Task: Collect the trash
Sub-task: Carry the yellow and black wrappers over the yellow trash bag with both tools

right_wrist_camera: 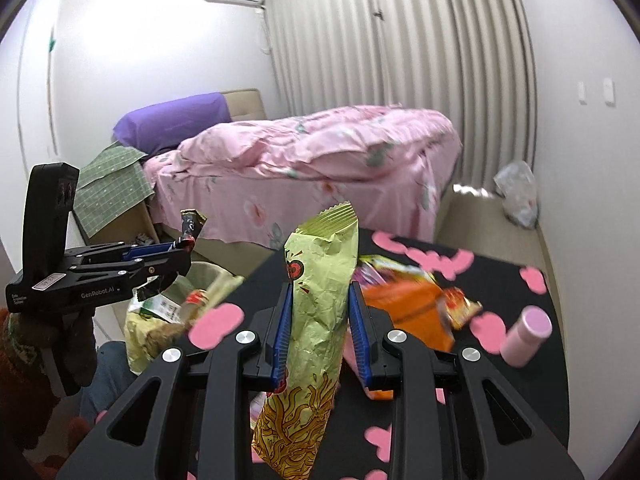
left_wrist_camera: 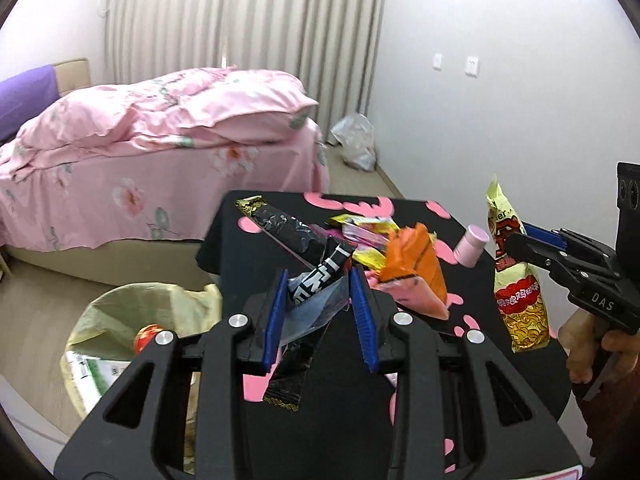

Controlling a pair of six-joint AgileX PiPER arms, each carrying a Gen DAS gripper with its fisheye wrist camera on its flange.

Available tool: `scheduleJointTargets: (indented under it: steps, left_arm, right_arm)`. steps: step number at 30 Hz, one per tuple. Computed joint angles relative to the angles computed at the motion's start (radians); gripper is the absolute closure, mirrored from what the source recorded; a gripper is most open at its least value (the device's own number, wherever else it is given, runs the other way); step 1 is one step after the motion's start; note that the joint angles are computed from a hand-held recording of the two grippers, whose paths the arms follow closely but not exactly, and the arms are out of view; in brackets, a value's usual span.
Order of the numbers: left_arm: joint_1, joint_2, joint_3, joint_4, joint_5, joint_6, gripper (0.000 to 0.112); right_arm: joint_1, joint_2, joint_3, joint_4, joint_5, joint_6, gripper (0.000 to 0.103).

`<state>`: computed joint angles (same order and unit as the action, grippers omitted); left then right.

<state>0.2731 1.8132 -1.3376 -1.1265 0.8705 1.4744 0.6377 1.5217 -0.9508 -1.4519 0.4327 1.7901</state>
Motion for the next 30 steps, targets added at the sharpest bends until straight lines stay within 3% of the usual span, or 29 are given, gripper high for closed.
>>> scheduleJointTargets:
  steps: [5, 18, 26, 30]
  left_arm:
    - [0.093, 0.033, -0.045, -0.025, 0.035, -0.017, 0.082]
    - [0.265, 0.193, -0.249, -0.013, 0.076, -0.157, 0.082]
    - [0.293, 0.253, -0.311, -0.025, 0.107, -0.166, 0.082]
    - [0.301, 0.281, -0.335, -0.033, 0.117, -0.176, 0.082]
  right_arm:
    - [0.047, 0.072, -0.126, 0.054, 0.024, -0.100, 0.077]
    - [0.077, 0.312, -0.490, 0.267, -0.035, -0.406, 0.077]
    - [0.078, 0.422, -0.638, 0.396, -0.044, -0.561, 0.077]
    - [0.043, 0.490, -0.711, 0.555, -0.092, -0.692, 0.077]
